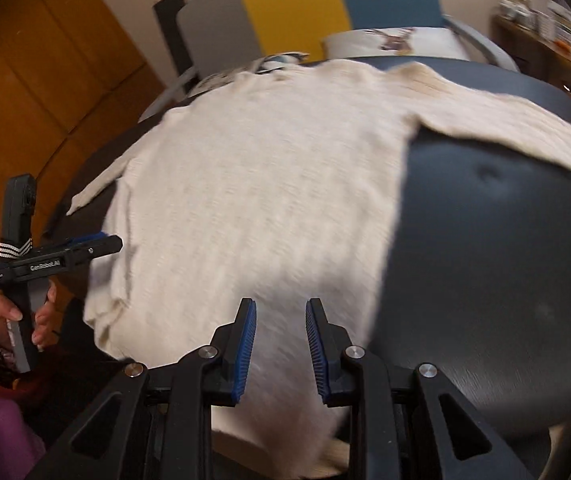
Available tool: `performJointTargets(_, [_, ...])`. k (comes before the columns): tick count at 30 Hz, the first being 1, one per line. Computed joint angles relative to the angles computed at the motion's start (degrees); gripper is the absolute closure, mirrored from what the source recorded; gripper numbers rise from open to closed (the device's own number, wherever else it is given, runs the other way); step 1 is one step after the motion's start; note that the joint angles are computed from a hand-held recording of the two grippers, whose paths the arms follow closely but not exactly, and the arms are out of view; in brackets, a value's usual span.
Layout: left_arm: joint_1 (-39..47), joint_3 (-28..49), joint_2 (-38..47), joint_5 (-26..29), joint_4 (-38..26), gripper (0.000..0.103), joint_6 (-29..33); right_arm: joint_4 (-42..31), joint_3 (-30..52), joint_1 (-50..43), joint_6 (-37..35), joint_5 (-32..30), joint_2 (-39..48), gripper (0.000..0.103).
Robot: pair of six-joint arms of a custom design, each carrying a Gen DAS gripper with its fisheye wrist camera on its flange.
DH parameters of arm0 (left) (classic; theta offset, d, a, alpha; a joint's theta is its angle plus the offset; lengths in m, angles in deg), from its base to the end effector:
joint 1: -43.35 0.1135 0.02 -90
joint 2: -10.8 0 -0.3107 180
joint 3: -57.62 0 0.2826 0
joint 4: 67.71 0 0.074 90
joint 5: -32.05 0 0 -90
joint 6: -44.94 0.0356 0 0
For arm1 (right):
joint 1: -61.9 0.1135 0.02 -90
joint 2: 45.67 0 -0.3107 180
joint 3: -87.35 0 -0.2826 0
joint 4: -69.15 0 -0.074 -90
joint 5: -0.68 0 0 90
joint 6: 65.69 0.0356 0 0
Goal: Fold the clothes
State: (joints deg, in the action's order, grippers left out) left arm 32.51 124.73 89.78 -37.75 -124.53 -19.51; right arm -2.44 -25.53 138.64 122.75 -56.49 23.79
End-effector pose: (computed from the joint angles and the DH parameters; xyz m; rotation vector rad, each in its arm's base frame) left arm 0.2690 -0.0640 0.2603 0.9293 2.5375 -0.4121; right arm 0.0697 0.2118 0.2931 0.5819 2.4747 0.3268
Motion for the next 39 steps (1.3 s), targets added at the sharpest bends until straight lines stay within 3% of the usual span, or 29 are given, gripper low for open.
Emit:
performJointTargets(2, [-3.02, -2.65, -2.89, -5.44, 2.50, 0.020, -0.73, -0.85, -1.02, 2.72, 4.15, 1.01, -0.34, 0.078])
performJointTargets(4, [-3.99, -3.65, -4.19, -7.31, 2.72, 0.020, 0.80, -1.77, -1.56, 5.09, 7.17, 1.40, -0.07, 0.078])
performJointTargets(7, [-6.72, -5.81, -6.76, -11.54, 2.57, 0.020, 1.31, -0.82, -2.23, 5.72, 7.22, 0.50, 0.54, 0.078])
performJointTargets(13, [-5.59, -8.63, -7.36, -10.53, 4.49, 0.018, 1.23, 0.57, -3.00, 7.02, 8.03, -0.06, 1.46, 0.077])
performJointTargets(14, [-4.37, -8.37, -7.05, -9.32, 4.65, 0.021, 0.70, 0.75, -3.11, 7.31, 8.47, 0.01, 1.42, 0.077])
performJointTargets(16, [-1.96, -7.71, -6.33, -6.90, 4.85, 0.051, -0.33, 0.05, -2.94, 8.08, 10.44, 0.15, 1.75, 0.077])
performJointTargets(17, [-0.32, -6.54, -5.55, -5.22, 3.82, 0.059, 0.21, -1.07, -2.71, 8.85, 12.24, 0.74, 1.98, 0.077])
performJointTargets(18, [1.30, -5.30, -4.71, -3.57, 2.70, 0.075, 0.75, -2.27, -2.63, 9.80, 14.49, 1.43, 1.95, 0.077])
performJointTargets(19, [3.23, -3.76, -3.65, -1.78, 0.92, 0.082, 1.36, -3.17, -2.68, 10.57, 16.42, 1.83, 1.76, 0.077])
performJointTargets(22, [10.39, 2.02, 1.31, 5.12, -6.53, 0.084, 3.47, -4.13, -3.05, 11.04, 18.30, 0.16, 1.33, 0.076])
performJointTargets(27, [19.42, 7.54, 5.32, 9.71, -12.74, 0.085, 8.02, -1.50, -5.04, 11.20, 18.54, -0.68, 0.27, 0.073])
performJointTargets(32, [25.93, 11.15, 10.75, 9.74, -16.06, 0.085, 10.74, 3.09, -6.88, 11.07, 17.43, -0.27, -1.71, 0.073])
performJointTargets(36, [29.60, 11.01, 14.67, 8.28, -16.59, 0.086, 10.36, 2.35, -4.14, 8.37, 11.09, -2.62, 1.78, 0.068])
performJointTargets(39, [31.62, 10.69, 15.59, 10.90, -17.22, 0.086, 10.91, 1.46, -2.21, 6.93, 7.57, -3.33, 3.89, 0.067])
